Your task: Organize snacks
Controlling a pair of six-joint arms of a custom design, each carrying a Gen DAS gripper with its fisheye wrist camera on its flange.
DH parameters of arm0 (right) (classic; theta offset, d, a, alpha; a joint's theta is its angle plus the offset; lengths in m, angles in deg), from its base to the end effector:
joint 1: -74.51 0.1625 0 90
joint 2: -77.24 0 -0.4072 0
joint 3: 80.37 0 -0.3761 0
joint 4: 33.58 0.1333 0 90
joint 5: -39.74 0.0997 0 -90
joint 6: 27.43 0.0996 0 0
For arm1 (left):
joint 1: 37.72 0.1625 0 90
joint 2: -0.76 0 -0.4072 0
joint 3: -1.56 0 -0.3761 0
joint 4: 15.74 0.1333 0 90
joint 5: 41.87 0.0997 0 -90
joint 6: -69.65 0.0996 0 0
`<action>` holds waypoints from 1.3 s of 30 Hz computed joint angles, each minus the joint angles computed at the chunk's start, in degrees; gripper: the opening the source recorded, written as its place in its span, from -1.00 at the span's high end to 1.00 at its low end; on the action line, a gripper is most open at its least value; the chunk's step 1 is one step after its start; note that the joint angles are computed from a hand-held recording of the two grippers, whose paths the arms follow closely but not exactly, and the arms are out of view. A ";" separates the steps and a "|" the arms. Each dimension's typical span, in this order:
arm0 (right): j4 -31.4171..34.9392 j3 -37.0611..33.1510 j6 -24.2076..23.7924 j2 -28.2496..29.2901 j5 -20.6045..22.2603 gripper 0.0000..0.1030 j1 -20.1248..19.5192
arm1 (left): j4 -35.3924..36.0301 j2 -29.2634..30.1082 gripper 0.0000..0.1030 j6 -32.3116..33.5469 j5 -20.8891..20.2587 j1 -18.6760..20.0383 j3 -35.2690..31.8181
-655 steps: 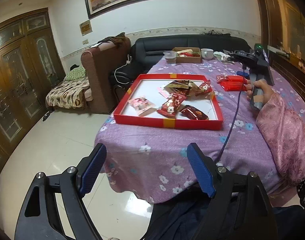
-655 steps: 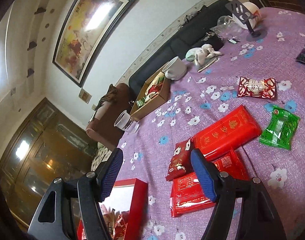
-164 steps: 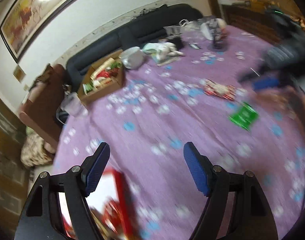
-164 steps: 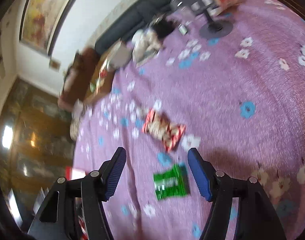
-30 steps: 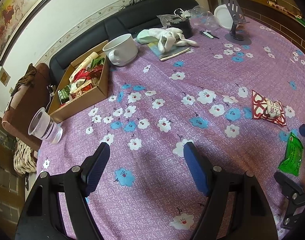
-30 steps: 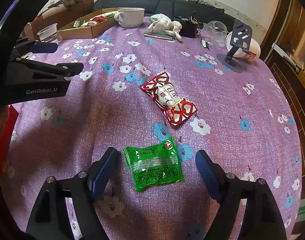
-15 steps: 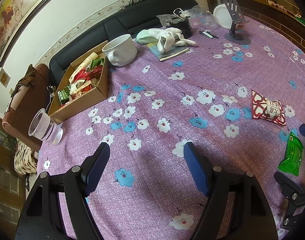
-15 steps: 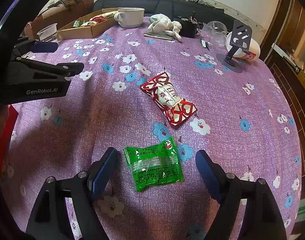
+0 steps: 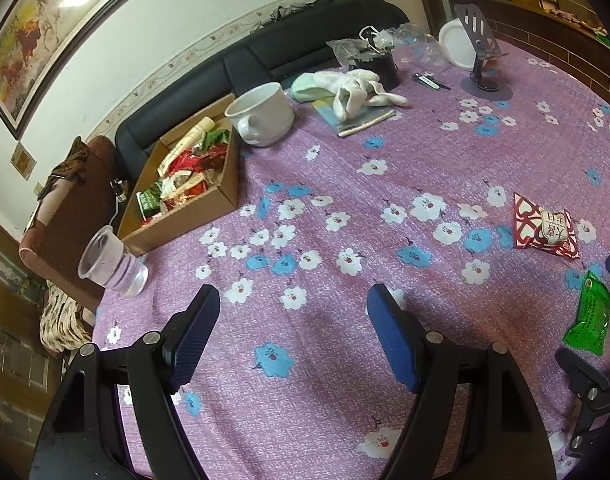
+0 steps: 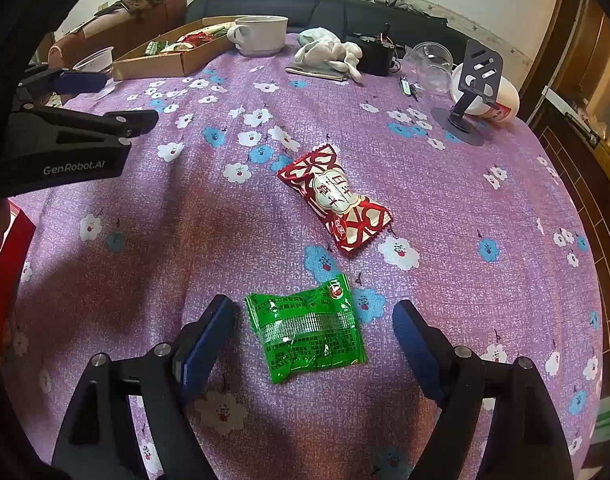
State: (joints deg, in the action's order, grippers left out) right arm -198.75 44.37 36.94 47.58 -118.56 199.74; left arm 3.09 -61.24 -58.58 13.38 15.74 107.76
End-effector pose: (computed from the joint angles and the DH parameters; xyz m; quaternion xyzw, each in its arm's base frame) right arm 0.2650 -0.3047 -0.0792 -0.1111 -0.8133 0.3300 0.4662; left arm -0.0908 -0.4418 0.1417 0.5965 0.7144 -0.1821 0.3173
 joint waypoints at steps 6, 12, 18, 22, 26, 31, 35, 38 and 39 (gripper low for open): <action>-0.03 0.05 0.00 -0.04 0.00 -0.61 0.00 | -1.97 -1.41 -0.49 1.24 0.27 -0.41 1.26; 0.06 0.11 0.10 -0.12 -0.03 -0.62 0.02 | -2.08 -2.04 -0.49 1.43 0.77 -0.53 1.62; 0.08 0.05 0.19 -0.03 -0.03 -0.63 0.02 | -2.93 -2.56 -0.49 1.95 1.07 -0.50 2.01; 0.15 0.41 0.40 -0.36 -0.06 -0.64 0.01 | -3.83 -3.22 -0.49 2.48 1.54 -0.53 2.46; 0.11 0.27 0.36 -0.19 -0.06 -0.64 0.02 | -4.82 -4.04 -0.49 3.00 1.90 -0.66 3.09; 0.06 0.36 0.33 -0.26 -0.08 -0.64 0.00 | -5.89 -5.15 -0.49 3.49 2.54 -0.71 3.77; 0.20 0.26 0.45 -0.18 -0.08 -0.64 0.04 | -6.31 -5.86 -0.49 3.73 2.94 -0.78 4.04; 0.25 0.25 0.50 -0.18 -0.10 -0.64 0.05 | -6.21 -5.97 -0.49 3.72 3.21 -0.73 3.93; 0.17 0.39 0.44 -0.29 -0.12 -0.64 0.03 | -6.29 -6.04 -0.49 3.72 3.19 -0.78 4.01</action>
State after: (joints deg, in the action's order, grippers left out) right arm -198.58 44.76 37.38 47.29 -118.68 199.77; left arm -3.20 -67.28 -54.86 16.57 14.96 111.76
